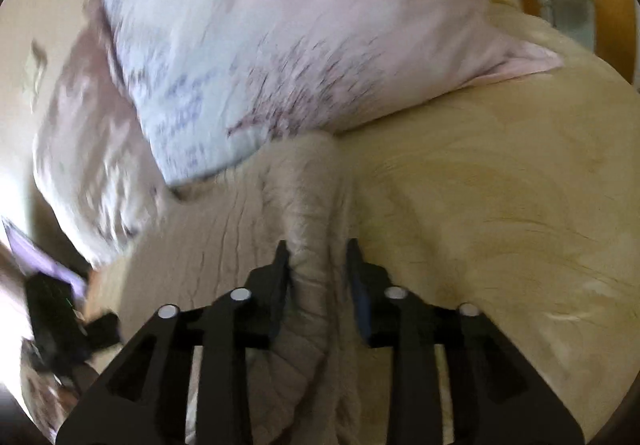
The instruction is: Fold small clothes
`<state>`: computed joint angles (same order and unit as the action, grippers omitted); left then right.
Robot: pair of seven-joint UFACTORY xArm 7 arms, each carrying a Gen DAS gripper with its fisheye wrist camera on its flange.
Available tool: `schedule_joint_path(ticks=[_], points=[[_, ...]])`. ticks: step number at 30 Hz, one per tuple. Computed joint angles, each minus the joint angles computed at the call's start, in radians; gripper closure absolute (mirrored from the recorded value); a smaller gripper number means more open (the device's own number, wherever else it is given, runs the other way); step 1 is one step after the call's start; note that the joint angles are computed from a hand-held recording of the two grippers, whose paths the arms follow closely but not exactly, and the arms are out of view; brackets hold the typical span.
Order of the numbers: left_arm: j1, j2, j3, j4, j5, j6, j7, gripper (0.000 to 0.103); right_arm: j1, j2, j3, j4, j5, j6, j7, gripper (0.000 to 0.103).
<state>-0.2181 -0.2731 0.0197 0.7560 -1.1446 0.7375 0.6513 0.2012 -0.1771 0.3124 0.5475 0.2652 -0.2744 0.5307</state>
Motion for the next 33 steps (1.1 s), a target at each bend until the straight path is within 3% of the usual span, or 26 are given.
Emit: schedule_joint_path(ticks=[2,4,5,10,13,15,16,17,19,20,25,29,31,33], points=[[0.001,-0.012,0.000,-0.010,0.001,0.004,-0.005,0.018,0.118,-0.063,-0.134,-0.070,-0.073,-0.055,0.081,0.058],[-0.001,-0.032,0.005,-0.027,-0.007,0.011,0.001,0.018,0.281,-0.131,-0.328,-0.141,-0.246,-0.094,0.204,0.057],[-0.002,-0.042,0.006,-0.035,-0.008,0.012,0.002,0.018,0.326,-0.156,-0.377,-0.163,-0.301,-0.100,0.233,0.057],[-0.010,-0.089,0.013,-0.081,0.001,0.025,-0.024,0.025,0.390,-0.236,-0.394,-0.227,-0.409,-0.066,0.277,0.057],[-0.019,-0.105,0.010,-0.101,0.008,0.022,-0.044,0.033,0.394,-0.216,-0.373,-0.223,-0.416,-0.073,0.287,0.057],[-0.027,-0.110,0.009,-0.113,0.011,0.023,-0.054,0.046,0.322,-0.201,-0.280,-0.212,-0.382,-0.050,0.264,0.061],[-0.031,-0.108,0.010,-0.115,0.011,0.025,-0.057,0.062,0.302,-0.188,-0.255,-0.208,-0.373,-0.054,0.251,0.085],[-0.035,-0.106,0.018,-0.119,0.003,0.039,-0.048,0.068,0.265,-0.192,-0.208,-0.216,-0.347,-0.063,0.239,0.092],[-0.036,-0.123,0.020,-0.136,-0.004,0.032,-0.025,0.082,0.181,-0.218,-0.098,-0.237,-0.285,-0.090,0.203,0.092],[-0.036,-0.131,0.022,-0.142,-0.004,0.032,-0.016,0.083,0.136,-0.243,-0.034,-0.250,-0.246,-0.092,0.183,0.093],[-0.040,-0.187,0.031,-0.191,-0.007,0.028,0.003,0.088,0.099,-0.245,0.026,-0.288,-0.181,-0.053,0.171,0.093],[-0.047,-0.194,0.045,-0.211,-0.026,0.033,0.016,0.088,0.133,-0.185,-0.023,-0.289,-0.185,-0.065,0.182,0.093],[-0.046,-0.189,0.048,-0.207,-0.027,0.042,0.013,0.086,0.190,-0.181,-0.101,-0.289,-0.223,-0.064,0.194,0.093],[-0.038,-0.186,0.054,-0.197,-0.009,0.067,-0.004,0.080,0.286,-0.197,-0.232,-0.290,-0.297,-0.048,0.218,0.092]])
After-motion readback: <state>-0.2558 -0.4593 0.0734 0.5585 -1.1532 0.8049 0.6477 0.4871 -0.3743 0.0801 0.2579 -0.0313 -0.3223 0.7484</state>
